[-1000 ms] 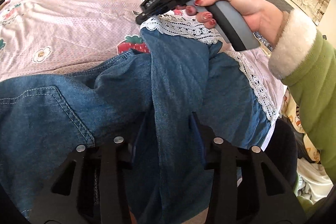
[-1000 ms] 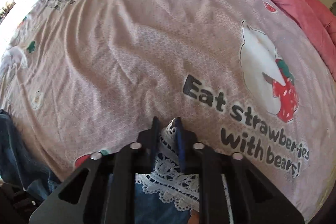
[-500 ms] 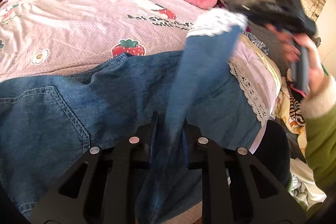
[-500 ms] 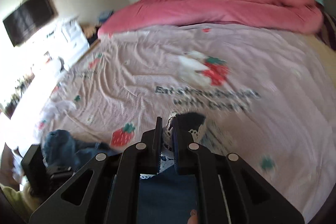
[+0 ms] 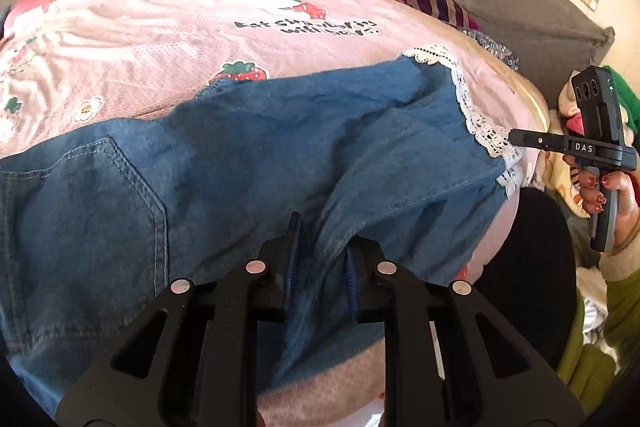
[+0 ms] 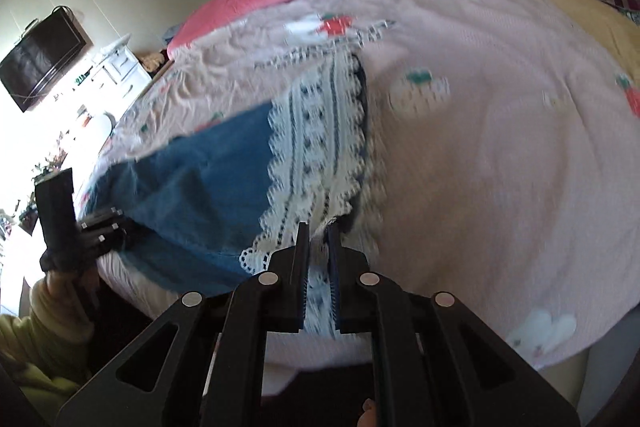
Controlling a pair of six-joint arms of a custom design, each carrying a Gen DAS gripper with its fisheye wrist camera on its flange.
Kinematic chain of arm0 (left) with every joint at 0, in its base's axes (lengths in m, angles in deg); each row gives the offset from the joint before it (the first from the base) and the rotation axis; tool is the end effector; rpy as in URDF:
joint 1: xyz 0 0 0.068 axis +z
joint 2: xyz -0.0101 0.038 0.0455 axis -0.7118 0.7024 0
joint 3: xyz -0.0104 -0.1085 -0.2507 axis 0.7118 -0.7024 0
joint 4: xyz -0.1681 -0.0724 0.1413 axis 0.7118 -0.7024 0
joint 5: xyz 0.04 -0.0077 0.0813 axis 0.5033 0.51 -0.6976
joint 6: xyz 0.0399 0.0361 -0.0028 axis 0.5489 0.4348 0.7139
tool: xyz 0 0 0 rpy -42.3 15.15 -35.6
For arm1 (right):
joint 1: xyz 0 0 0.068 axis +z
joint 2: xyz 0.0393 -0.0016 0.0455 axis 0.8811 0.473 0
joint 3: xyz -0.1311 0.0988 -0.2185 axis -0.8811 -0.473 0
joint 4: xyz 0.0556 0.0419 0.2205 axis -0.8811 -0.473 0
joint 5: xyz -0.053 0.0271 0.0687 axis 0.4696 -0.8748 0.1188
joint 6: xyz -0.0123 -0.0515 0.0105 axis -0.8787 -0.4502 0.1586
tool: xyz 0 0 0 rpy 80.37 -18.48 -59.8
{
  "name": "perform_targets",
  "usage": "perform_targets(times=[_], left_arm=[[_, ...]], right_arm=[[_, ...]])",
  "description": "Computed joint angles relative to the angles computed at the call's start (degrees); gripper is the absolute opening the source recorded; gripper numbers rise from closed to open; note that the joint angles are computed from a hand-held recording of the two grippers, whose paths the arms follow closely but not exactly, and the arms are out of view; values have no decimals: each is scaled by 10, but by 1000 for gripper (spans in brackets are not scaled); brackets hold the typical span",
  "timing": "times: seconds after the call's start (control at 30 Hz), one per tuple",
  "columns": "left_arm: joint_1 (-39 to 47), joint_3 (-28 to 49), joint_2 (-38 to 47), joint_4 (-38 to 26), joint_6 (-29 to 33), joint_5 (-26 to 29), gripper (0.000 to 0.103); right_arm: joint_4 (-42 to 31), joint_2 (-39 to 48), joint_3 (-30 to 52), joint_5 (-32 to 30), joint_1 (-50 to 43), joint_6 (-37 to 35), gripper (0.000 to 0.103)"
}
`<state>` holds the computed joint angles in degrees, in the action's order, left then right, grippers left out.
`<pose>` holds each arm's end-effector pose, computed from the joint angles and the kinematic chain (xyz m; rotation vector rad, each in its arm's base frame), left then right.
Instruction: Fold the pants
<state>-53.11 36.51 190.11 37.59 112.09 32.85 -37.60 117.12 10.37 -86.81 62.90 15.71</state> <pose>0.3900 -0.0749 0.1982 1.1498 2.2794 -0.7194 0.1814 0.0074 0.2116 0.5054 2.3718 0.3563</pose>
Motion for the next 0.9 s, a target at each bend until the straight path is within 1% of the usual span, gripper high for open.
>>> perform_targets(times=[0.1, 0.17, 0.23, 0.37, 0.4, 0.43, 0.47, 0.5, 0.53, 0.6, 0.67, 0.7, 0.73, 0.8, 0.9], left_arm=[[-2, -28, -22, 7, 17, -10, 12], [-5, -50, -38, 20, 27, -14, 12], [-9, -66, -50, 32, 32, -17, 12], [-22, -76, -56, 51, 23, -34, 12], [-27, -78, -55, 58, 21, -41, 12], [-29, -86, -59, 67, 21, -48, 12], [-31, -92, -62, 76, 20, -55, 9], [-34, -99, -64, 88, 22, -66, 1], [-33, -100, -64, 90, 26, -71, 1], [-25, -98, -68, 87, 39, -73, 0], [-13, -99, -77, 69, 65, -61, 0], [-10, -105, -82, 66, 76, -59, 0], [-9, -124, -94, 70, 92, -64, 0], [-11, -177, -124, 104, 118, -85, 0], [-13, -230, -157, 144, 140, -100, 0]], right_arm=[[1, -24, -11, -8, 1, -3, 12], [2, -33, -14, -21, 1, -7, 18], [-1, -26, -9, -19, 9, -10, 33], [0, -2, -5, -18, 18, -8, 35], [0, 4, -4, -15, 23, -9, 32], [-6, 8, -1, -6, 31, -14, 20], [-13, 7, -1, 3, 36, -20, 12], [-21, 6, -2, -10, 27, -29, 7], [-28, 5, -3, -23, 16, -39, 6], [-46, -3, -8, -26, -3, -65, 6], [-50, -24, -25, -60, -40, -86, 6], [-50, -30, -30, -66, -49, -90, 6], [-50, -37, -36, -71, -54, -94, 6], [-41, -43, -46, -71, -55, -93, 6], [-43, -59, -56, -68, -46, -83, 7]])
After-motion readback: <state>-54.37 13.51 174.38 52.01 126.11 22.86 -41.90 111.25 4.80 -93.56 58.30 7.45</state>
